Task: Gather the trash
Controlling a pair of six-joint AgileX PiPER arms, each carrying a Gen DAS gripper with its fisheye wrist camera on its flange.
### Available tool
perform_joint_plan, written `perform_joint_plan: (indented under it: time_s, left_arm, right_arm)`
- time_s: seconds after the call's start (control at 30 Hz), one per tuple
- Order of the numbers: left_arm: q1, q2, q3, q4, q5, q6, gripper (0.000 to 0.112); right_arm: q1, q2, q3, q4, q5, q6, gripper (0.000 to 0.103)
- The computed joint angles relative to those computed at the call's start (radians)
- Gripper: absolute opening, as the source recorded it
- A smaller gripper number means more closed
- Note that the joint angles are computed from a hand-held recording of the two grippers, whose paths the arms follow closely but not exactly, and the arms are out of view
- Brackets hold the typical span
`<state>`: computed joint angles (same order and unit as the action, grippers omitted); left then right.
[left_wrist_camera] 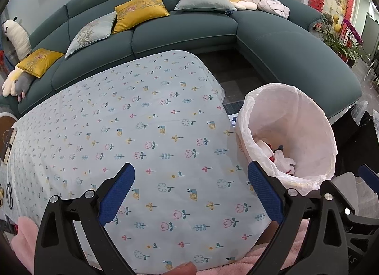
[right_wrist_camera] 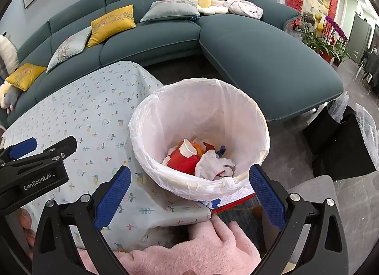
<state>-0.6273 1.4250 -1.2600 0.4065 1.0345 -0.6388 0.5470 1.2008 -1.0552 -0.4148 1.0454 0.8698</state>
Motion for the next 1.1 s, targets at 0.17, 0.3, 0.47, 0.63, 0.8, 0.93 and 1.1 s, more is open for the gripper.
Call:
perform_joint_plan:
  time_s: [0.17, 0.3, 0.47, 0.63, 0.8, 0.93, 1.1]
  left_arm:
    - [0.000, 0.004, -0.007, 0.002, 0.001, 0.002, 0.092]
    - [0.005, 0.004, -0.006, -0.002, -0.002, 0.005, 0.092]
    - [0.012, 0.005, -0.001, -0.004, -0.004, 0.003, 0.092]
    - [0.012, 0.007, -0.003, -0.003, -0.003, 0.004, 0.092]
    - [0.014, 0.008, 0.001, -0.001, -0.009, 0.001, 0.092]
    - [0.015, 0.007, 0.004, 0.000, -0.012, 0.000, 0.092]
    - [0.017, 0.006, 0.003, -0.005, -0.012, 0.001, 0.092]
  right_arm:
    - [-0.008, 0.007, -0.003, 0.008, -0.005, -0.013, 0.096]
    - [-0.011, 0.017, -0.006, 0.013, -0.007, -0.023, 0.096]
    - [-0.008, 0.022, -0.011, 0.012, -0.007, -0.025, 0.096]
    - [-0.010, 0.024, -0.013, 0.015, -0.006, -0.029, 0.096]
    - [-0.010, 0.025, -0.013, 0.015, -0.006, -0.029, 0.096]
    - [-0.010, 0.027, -0.016, 0.016, -0.005, -0.030, 0.096]
    - [-0.011, 0.028, -0.016, 0.016, -0.005, -0.030, 0.096]
